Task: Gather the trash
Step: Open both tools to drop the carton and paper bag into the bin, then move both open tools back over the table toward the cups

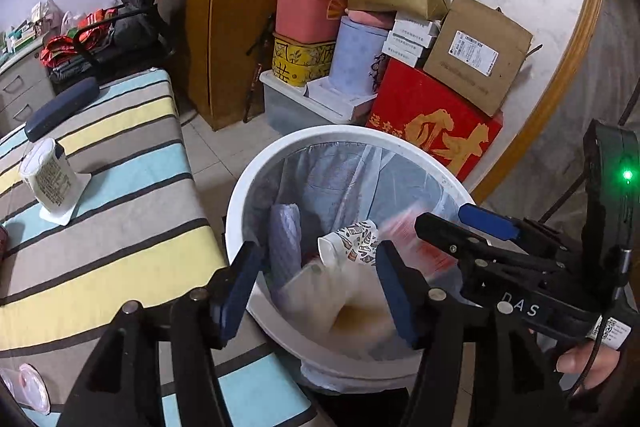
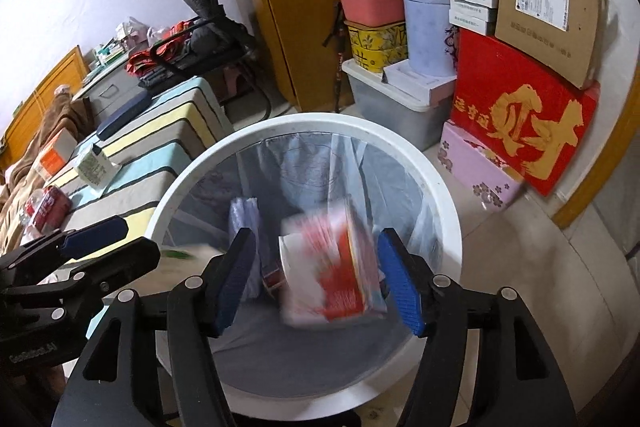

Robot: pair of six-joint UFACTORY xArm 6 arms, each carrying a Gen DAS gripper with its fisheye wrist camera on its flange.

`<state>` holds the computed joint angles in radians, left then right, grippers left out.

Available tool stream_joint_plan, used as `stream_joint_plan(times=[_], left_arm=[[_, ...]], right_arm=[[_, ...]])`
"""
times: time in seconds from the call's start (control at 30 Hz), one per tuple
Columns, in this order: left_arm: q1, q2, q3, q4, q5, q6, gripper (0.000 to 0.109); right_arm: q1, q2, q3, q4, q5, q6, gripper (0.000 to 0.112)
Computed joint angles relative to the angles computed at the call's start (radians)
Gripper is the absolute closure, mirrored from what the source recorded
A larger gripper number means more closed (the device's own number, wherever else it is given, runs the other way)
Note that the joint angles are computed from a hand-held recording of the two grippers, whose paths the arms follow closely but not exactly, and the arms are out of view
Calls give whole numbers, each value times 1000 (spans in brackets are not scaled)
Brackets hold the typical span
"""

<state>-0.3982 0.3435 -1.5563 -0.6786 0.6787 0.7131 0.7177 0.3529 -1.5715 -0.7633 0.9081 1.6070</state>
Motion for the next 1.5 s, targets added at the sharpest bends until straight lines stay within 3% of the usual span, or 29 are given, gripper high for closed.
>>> stream_joint_plan(times=[0.8,1.5], left_arm=[[81,-141,171,-78,-96,77,46],[242,-279,374,-189,-228,181,44]], right_arm=[[62,68,-132,-90,77,32,47],[119,320,-489,-109,52,-98,47]])
